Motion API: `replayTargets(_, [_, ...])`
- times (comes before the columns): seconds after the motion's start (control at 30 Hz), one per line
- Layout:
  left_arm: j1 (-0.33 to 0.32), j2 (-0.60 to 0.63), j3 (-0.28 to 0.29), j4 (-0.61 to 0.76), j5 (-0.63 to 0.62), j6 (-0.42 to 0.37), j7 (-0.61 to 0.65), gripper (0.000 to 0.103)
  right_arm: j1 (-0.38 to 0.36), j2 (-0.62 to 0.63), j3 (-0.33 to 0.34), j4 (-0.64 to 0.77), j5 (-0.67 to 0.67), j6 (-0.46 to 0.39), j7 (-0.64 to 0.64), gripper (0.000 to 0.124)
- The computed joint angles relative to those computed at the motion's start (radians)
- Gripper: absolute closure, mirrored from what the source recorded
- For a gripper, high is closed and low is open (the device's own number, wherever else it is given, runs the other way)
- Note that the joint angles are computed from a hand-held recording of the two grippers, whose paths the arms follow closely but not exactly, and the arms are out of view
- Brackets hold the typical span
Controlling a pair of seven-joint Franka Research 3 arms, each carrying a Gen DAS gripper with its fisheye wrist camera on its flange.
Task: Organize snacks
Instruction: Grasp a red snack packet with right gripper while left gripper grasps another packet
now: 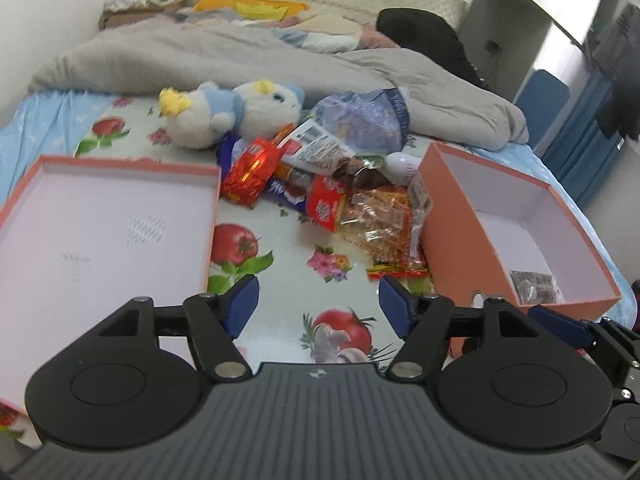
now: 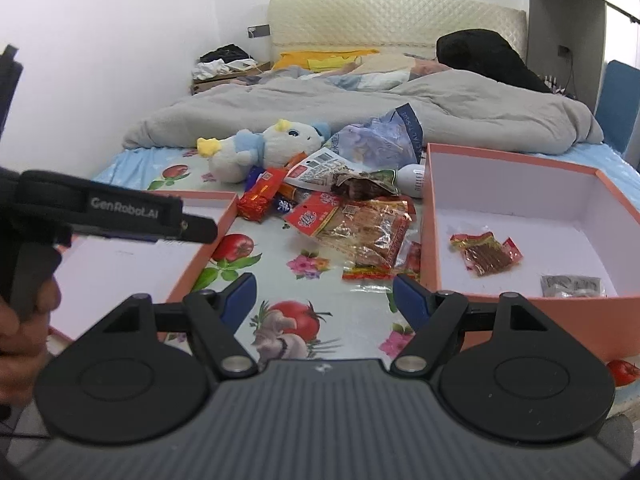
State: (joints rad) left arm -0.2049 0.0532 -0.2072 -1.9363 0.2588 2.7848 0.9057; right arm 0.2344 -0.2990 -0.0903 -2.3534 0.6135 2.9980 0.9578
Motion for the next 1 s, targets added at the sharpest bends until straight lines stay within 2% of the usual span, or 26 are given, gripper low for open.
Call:
replayTargets(0.07, [0.003, 0.011, 0.005, -0.004, 0.004, 0.001, -0.024, 0.031, 0.012, 0.03, -0.009, 0.027, 0.016, -0.011, -0.008, 0.047])
replayTargets(0.13, [0.008, 0.031, 0.007, 0.0, -0.016, 0.011, -0.027, 0.031, -0.008, 0.067, 0.009, 0.053, -0.006, -0.019, 0.012, 0.047])
replayTargets(0.3, [0.022, 0.123, 0.001, 0.065, -0.071, 0.021, 0.014, 0.031, -0.028, 0.15, 0.032, 0.11, -0.023, -0.037, 0.002, 0.047])
replayTargets(0.43, [0.042, 0.216, -0.013, 0.145, -0.123, 0.036, 0.064, 0.031, -0.032, 0.214, 0.046, 0.156, -0.007, -0.033, -0.053, 0.047])
replayTargets(0.5, [0.082, 0.28, -0.055, 0.204, -0.21, 0.039, 0.132, 0.031, -0.054, 0.255, 0.066, 0.18, -0.077, -0.02, -0.008, 0.048])
replayTargets(0.63, [0.095, 0.398, -0.066, 0.341, -0.257, 0.003, 0.176, 0.031, -0.081, 0.337, 0.08, 0.238, -0.212, -0.027, 0.089, 0.048])
replayTargets(0.73, [0.132, 0.481, -0.112, 0.429, -0.327, -0.006, 0.234, 0.031, -0.081, 0.389, 0.068, 0.277, -0.341, -0.038, 0.185, 0.051])
replayTargets(0.83, [0.15, 0.555, -0.139, 0.514, -0.379, -0.022, 0.268, 0.032, -0.053, 0.428, 0.024, 0.304, -0.536, -0.052, 0.327, 0.056])
replayTargets(0.9, [0.159, 0.602, -0.158, 0.569, -0.411, -0.034, 0.289, 0.032, -0.004, 0.44, -0.043, 0.308, -0.76, -0.054, 0.493, 0.061])
replayTargets(1.0, [0.158, 0.648, -0.165, 0.624, -0.436, -0.042, 0.304, 0.033, -0.007, 0.443, -0.049, 0.3, -0.889, -0.065, 0.552, 0.062])
